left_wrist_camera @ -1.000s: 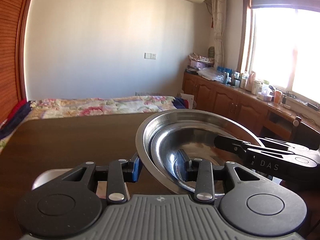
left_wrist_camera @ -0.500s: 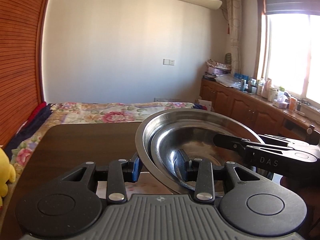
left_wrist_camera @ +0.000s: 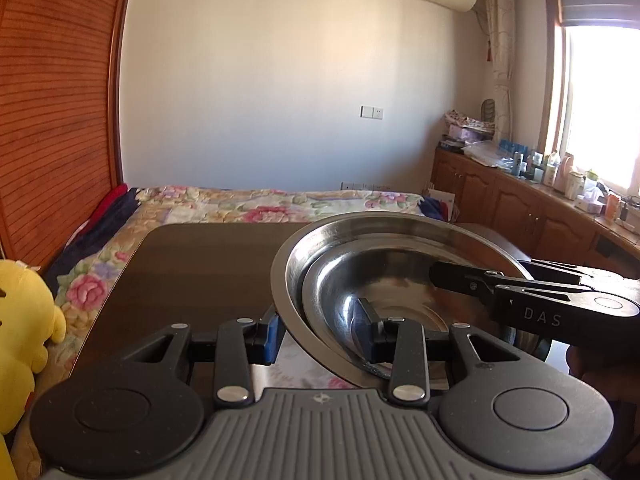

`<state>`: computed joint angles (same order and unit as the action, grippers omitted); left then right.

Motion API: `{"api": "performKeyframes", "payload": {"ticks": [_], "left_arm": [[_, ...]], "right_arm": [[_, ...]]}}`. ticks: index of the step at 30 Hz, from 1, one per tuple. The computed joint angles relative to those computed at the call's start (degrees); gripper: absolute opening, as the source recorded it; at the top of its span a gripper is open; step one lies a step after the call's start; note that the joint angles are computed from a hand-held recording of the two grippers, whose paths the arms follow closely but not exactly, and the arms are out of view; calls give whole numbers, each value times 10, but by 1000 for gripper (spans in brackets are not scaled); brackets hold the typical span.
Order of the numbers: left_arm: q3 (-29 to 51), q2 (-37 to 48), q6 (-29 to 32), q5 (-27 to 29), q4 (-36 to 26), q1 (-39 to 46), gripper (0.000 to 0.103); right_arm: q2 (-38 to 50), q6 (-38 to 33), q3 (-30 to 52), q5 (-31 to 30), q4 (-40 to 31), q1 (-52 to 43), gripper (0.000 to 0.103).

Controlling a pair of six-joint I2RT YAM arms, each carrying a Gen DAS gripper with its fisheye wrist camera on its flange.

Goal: Organize plates and bowls

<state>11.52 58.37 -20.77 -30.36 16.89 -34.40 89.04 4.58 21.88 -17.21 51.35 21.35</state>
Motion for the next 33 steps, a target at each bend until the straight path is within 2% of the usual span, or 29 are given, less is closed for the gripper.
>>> {"api": "performKeyframes", "payload": {"ticks": [13, 33], "left_arm": [[-34, 46, 6, 62, 58, 61, 39], [-48, 57, -2, 21, 70, 31, 39]], "right_arm": [[36, -3, 7, 38, -8, 42, 38], [60, -1, 3, 55, 0, 65, 38]]}}
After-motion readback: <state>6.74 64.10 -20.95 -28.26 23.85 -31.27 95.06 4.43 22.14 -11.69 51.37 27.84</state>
